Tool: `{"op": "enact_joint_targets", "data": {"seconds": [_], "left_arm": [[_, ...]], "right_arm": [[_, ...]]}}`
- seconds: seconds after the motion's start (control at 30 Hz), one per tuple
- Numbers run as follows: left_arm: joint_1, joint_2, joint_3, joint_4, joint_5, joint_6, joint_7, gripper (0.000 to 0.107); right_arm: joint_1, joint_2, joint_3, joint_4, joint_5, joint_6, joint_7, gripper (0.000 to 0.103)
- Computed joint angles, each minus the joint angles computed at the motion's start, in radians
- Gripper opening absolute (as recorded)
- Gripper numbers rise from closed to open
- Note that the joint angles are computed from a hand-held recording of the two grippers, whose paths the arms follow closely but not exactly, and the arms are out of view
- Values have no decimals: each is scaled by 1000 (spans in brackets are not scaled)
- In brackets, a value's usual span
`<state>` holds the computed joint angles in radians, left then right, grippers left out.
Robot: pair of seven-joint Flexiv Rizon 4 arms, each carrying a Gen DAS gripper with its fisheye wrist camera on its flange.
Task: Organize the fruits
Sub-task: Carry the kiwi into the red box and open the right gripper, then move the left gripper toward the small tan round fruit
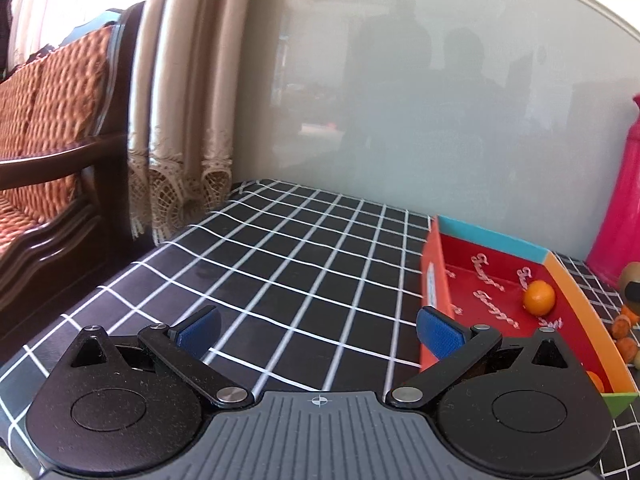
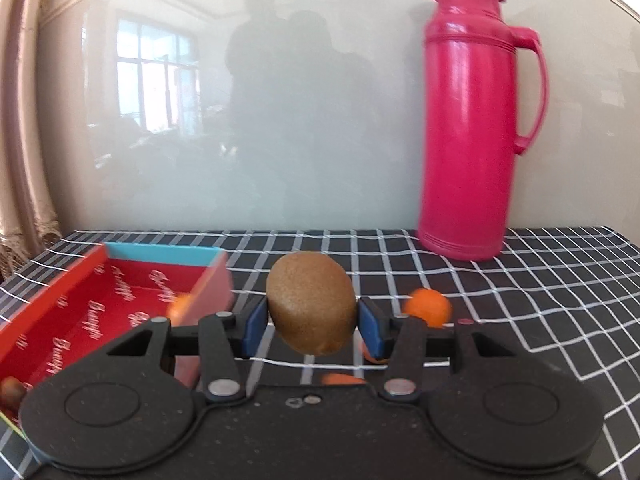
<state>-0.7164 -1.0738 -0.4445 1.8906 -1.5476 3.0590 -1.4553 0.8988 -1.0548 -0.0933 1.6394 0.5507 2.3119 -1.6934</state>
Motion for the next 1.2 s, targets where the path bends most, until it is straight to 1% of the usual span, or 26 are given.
{"op": "enact_joint_targets", "data": {"seconds": [0.1, 0.33, 0.47, 0.57, 0.7, 0.73, 0.77, 0.83, 0.93, 1.03, 1.1, 1.13, 1.2], "left_arm": [[2, 8, 0, 31, -13, -1, -35, 103], [-1, 16, 6, 53, -24, -13, -48, 103], [-2, 17, 8, 54, -26, -16, -46, 103], [-2, 18, 7, 56, -27, -20, -49, 103], [-4, 18, 9, 54, -25, -22, -45, 103], [-4, 17, 8, 52, -25, -23, -42, 103], [-4, 16, 8, 48, -24, -22, -37, 103], [-4, 15, 8, 43, -23, -22, -28, 103], [-5, 13, 6, 36, -24, -19, -23, 103], [-5, 10, 6, 26, -22, -14, -17, 103], [-5, 7, 4, 17, -18, -13, -9, 103], [-6, 5, 4, 11, -16, -11, -3, 103], [-6, 2, 2, 2, -11, -9, 6, 103]], "right_arm": [[13, -2, 14, -2, -26, 25, -9, 47], [55, -13, 37, -11, -81, 33, -56, 47], [75, -22, 37, -26, -96, 14, -79, 47], [87, -27, 28, -37, -99, -19, -88, 48], [114, -35, -2, -52, -78, -58, -85, 48], [113, -34, 0, -40, -84, -39, -84, 51], [116, -35, -2, -36, -83, -22, -87, 61], [102, -37, 15, -30, -99, 21, -86, 74], [82, -33, 35, -25, -108, 48, -90, 74], [73, -31, 39, -30, -74, 61, -95, 87], [60, -30, 46, -37, -46, 78, -91, 90], [53, -28, 50, -42, -27, 84, -87, 98], [47, -30, 48, -59, 24, 105, -91, 100]]}}
